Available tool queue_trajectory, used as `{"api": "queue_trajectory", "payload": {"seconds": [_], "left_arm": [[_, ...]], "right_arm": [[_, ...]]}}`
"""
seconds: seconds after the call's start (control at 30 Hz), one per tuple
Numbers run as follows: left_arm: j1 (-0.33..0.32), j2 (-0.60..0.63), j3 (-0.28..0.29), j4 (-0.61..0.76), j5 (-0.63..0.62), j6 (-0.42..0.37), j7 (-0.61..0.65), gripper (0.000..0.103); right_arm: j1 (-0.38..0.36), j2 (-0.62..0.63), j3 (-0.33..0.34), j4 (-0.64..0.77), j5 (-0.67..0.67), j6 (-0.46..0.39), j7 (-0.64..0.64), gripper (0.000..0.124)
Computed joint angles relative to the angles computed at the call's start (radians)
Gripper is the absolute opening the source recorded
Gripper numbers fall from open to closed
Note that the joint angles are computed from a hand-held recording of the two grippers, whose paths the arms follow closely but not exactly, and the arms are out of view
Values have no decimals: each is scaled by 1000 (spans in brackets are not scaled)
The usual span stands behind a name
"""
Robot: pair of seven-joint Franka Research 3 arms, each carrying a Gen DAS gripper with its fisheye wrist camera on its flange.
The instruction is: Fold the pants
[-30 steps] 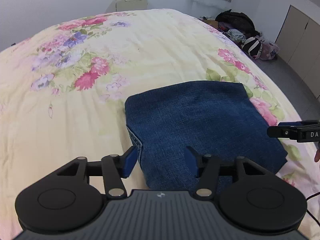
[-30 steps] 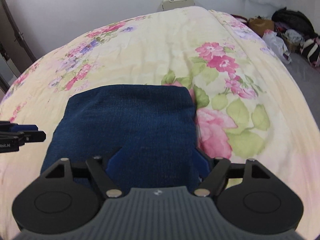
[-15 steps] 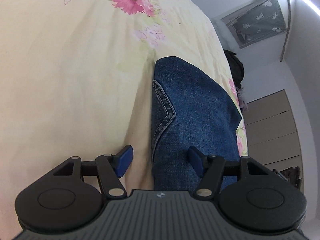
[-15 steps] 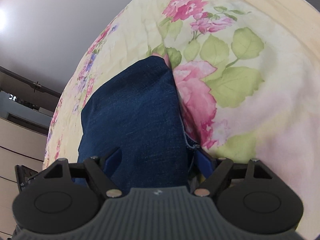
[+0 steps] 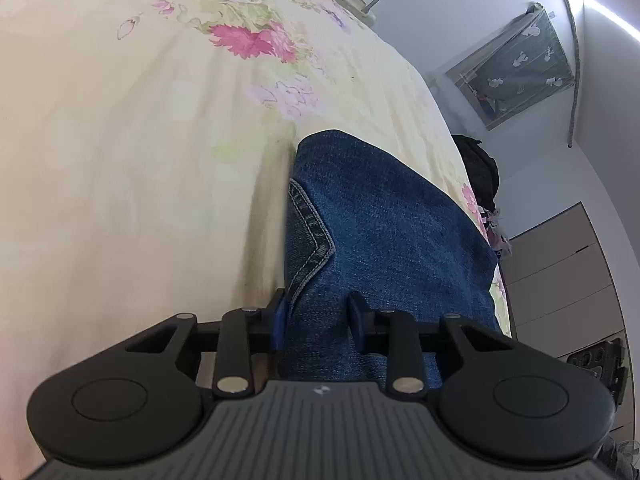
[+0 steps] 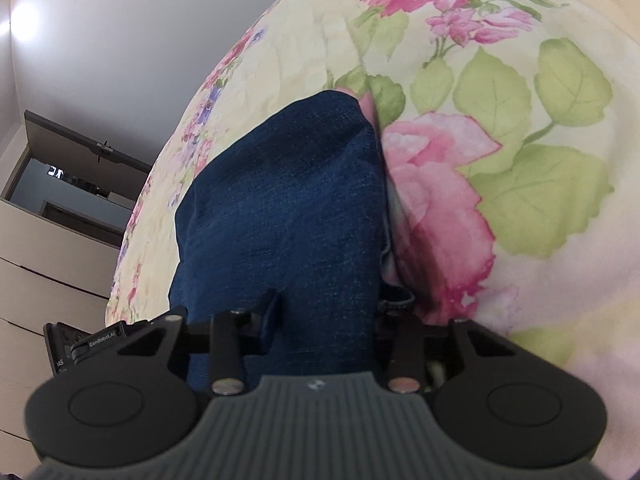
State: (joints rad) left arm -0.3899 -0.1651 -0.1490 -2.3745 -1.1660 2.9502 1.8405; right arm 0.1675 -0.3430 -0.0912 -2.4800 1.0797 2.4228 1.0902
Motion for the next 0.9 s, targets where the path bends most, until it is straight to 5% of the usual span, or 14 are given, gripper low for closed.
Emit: {"api": "queue_trajectory", "payload": {"seconds": [0.17, 0.33, 0.5, 0.9], "left_arm": [[8, -61, 17, -26, 10, -44, -6, 25], [29, -149, 31, -80, 185, -79, -143, 21], [36, -275, 105, -153, 295, -143, -218, 20], [160, -592, 287, -283, 646, -376, -324, 20]], "right_arm": [[5, -76, 48, -12, -110, 54, 91, 19], [28, -159, 87, -2, -259, 58, 217, 18], [71, -175, 131, 52, -388, 30, 344, 18], [306, -152, 188, 47, -263, 187, 489, 18]]}}
